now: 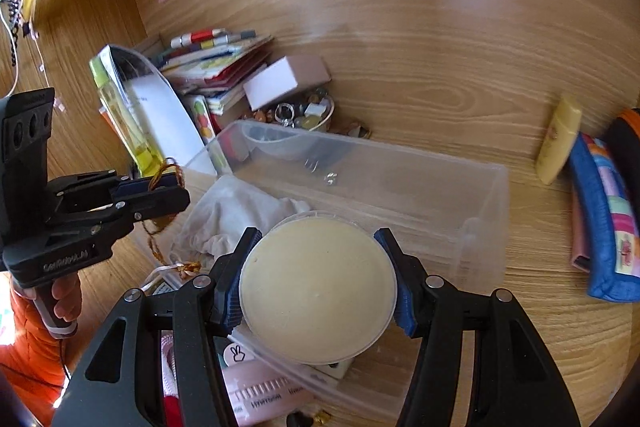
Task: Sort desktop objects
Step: 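Drop the beaded cord into the box with the left gripper while the right sets the jar inside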
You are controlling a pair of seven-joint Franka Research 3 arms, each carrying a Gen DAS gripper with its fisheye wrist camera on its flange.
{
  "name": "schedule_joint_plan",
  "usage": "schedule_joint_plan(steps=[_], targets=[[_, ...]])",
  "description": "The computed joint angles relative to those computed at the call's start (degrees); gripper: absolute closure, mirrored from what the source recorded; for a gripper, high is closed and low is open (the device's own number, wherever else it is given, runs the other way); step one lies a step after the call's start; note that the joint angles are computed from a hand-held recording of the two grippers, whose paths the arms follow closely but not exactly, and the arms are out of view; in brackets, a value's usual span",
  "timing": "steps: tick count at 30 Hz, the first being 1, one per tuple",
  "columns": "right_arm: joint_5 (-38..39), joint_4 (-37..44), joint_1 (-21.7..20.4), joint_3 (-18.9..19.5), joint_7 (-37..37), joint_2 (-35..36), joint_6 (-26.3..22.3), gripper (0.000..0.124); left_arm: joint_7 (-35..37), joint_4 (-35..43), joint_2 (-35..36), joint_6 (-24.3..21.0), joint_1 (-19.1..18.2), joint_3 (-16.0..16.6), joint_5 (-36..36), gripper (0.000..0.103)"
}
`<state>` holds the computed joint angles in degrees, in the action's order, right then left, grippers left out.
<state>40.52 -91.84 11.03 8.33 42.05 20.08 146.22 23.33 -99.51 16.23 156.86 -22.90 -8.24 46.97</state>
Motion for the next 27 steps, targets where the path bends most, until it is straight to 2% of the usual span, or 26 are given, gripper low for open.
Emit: schedule_joint_plan(steps=[9, 13, 15, 17, 21, 24, 26, 27], targets=[[-4.89, 2.08, 1.42, -0.49, 3.80, 2.11, -1.79, 0.070, 1.79, -1.28, -0.09, 1.23, 0.57, -0.33, -2.35, 0.085], [-7.27, 2.83, 2.08, -0.88, 5.70, 2.95, -2.71, 0.070, 0.21, -1.97, -0.75, 1.64, 0.28, 0.13, -1.45, 0.084], [-8.35, 2.01, 2.50, -0.88, 5.65, 2.77, -1.11, 0.070, -0.79, -2.25, -1.05, 2.52, 0.23, 0.29, -0.57, 0.081], [-8.25, 0.17, 2.48, -0.22, 3.37, 1.70, 1.68, 0.069, -3.69, -2.04, -1.43, 1.79, -0.88, 1.14, 3.03, 0.069], [-10.42, -2.81, 3.73, -0.45, 2.04, 0.32, 7.55, 0.068, -6.54, -1.50, -1.54, 1.17, -1.12, 1.03, 7.05, 0.063], [-11.37, -3.00, 3.80, -0.48, 2.34, 0.05, 7.95, 0.064, -8.65, -1.71, -1.93, 1.19, -1.00, 0.90, 8.76, 0.052], [-11.88, -3.23, 3.89, -0.59, 2.67, -0.08, 8.43, 0.057, -12.02, -1.89, -2.64, -0.03, -1.65, 1.27, 12.26, 0.040], [-12.39, -3.56, 4.06, -0.77, 2.91, -0.27, 8.96, 0.055, -13.44, -1.89, -2.89, -0.60, -1.79, 1.27, 13.97, 0.039]])
